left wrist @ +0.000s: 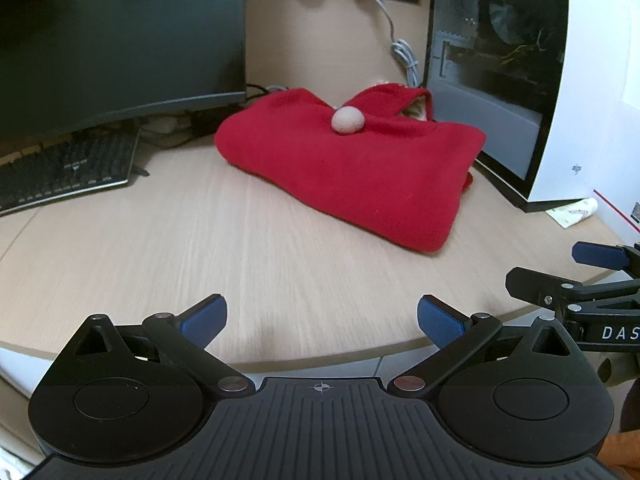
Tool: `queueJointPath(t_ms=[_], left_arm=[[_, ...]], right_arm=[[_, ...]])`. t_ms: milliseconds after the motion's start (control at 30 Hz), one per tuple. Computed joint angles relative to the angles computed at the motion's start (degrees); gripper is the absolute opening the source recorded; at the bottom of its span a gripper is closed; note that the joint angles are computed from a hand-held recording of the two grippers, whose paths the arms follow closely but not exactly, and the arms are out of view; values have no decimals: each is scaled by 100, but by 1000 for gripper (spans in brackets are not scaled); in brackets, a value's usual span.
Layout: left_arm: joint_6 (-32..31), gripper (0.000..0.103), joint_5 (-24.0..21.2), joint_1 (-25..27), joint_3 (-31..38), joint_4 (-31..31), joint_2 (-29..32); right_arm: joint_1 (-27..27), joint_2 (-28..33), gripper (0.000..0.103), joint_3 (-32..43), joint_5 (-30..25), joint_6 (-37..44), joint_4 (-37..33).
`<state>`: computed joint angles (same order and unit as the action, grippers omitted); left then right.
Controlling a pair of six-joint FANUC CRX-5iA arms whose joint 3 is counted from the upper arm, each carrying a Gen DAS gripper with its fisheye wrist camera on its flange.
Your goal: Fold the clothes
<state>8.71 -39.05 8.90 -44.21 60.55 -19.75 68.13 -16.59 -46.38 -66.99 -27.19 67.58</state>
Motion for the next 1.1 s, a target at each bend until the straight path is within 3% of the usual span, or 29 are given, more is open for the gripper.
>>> queueJointPath(t_ms=[200,467,700,933,1100], left_arm=[[515,103,-354,153,486,-391,353],[1246,103,-1207,393,1375,-943,930],[1605,103,-1507,500,1564,-1197,1169],[2091,103,-1469,573,1601,-1258,1260],[1981,103,-1637,643,1626,-990,1362]], right_arm=[[-166,18,103,287,-14,300,-280],[-477,194,103,921,14,895,-786],[-765,446,103,1251,191,1354,-881],[-1084,560,103,1423,581,1839,-1048],[-1527,579,103,1548,1090,1984,-1017]])
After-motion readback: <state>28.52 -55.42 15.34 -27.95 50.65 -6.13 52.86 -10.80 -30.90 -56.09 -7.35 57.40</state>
